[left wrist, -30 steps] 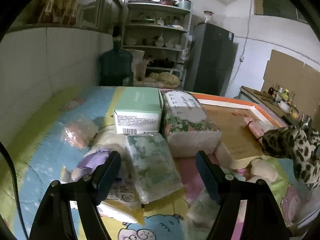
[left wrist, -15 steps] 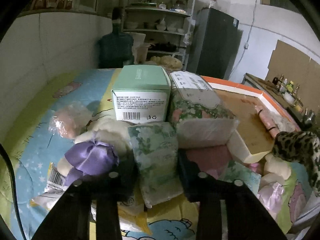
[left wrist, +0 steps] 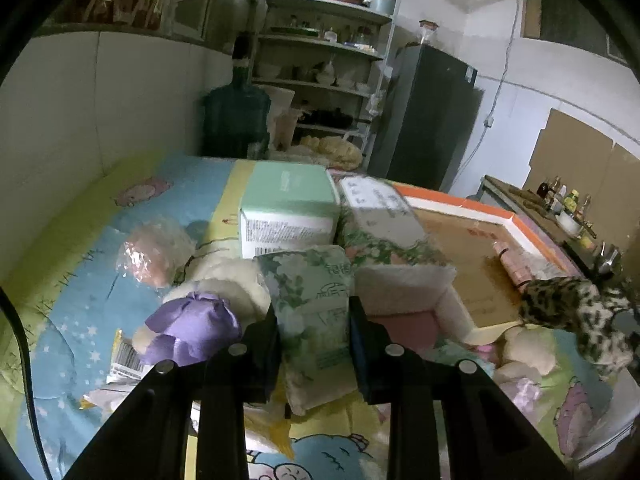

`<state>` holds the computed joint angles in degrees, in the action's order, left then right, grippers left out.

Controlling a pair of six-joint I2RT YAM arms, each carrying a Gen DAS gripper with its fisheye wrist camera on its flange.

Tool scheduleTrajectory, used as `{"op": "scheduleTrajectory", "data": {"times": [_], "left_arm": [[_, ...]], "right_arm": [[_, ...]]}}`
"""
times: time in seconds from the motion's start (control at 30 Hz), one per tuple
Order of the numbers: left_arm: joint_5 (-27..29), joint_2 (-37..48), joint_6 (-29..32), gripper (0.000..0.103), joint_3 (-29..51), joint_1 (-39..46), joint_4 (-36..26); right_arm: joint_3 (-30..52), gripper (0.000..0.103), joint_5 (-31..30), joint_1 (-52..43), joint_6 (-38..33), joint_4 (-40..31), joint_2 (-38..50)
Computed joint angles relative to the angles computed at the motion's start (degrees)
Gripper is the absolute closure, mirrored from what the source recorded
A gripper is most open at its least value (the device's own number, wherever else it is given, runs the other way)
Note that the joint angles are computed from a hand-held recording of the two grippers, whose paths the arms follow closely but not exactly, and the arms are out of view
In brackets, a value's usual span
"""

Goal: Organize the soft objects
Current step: 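Grasp the leopard-print scrunchie with the right tool while the left tool grasps the green tissue pack, then carry both items over the tray and release them inside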

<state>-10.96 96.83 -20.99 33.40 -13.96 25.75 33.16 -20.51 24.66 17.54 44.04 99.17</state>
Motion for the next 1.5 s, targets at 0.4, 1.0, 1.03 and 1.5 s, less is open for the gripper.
{"op": "scheduleTrajectory", "data": {"times": [0.4, 1.0, 1.03, 1.5], "left_arm": [[-3.90, -10.04, 1.24, 0.073, -0.32, -8.04, -2.63], [-2.59, -1.00, 2.07, 0.073, 18.41, -14.79, -10.76], [-2.20, -0.25, 1.92, 0.073, 19.71, -14.85, -11.30], [-1.44, 15.76, -0.77, 0.073, 41.97, -17.08, -20.87]], "right_arm": [[-2.08, 0.090, 0.80, -2.32, -0.65, -0.17, -3.72], [4.12, 0.090, 2.48, -11.78, -6.50, -7.99, -7.10], [5.06, 0.090, 2.51, -12.42, -7.03, -8.68, -6.75], [19.70, 0.090, 0.21, -19.76, -12.53, -19.37, 1.50]]}}
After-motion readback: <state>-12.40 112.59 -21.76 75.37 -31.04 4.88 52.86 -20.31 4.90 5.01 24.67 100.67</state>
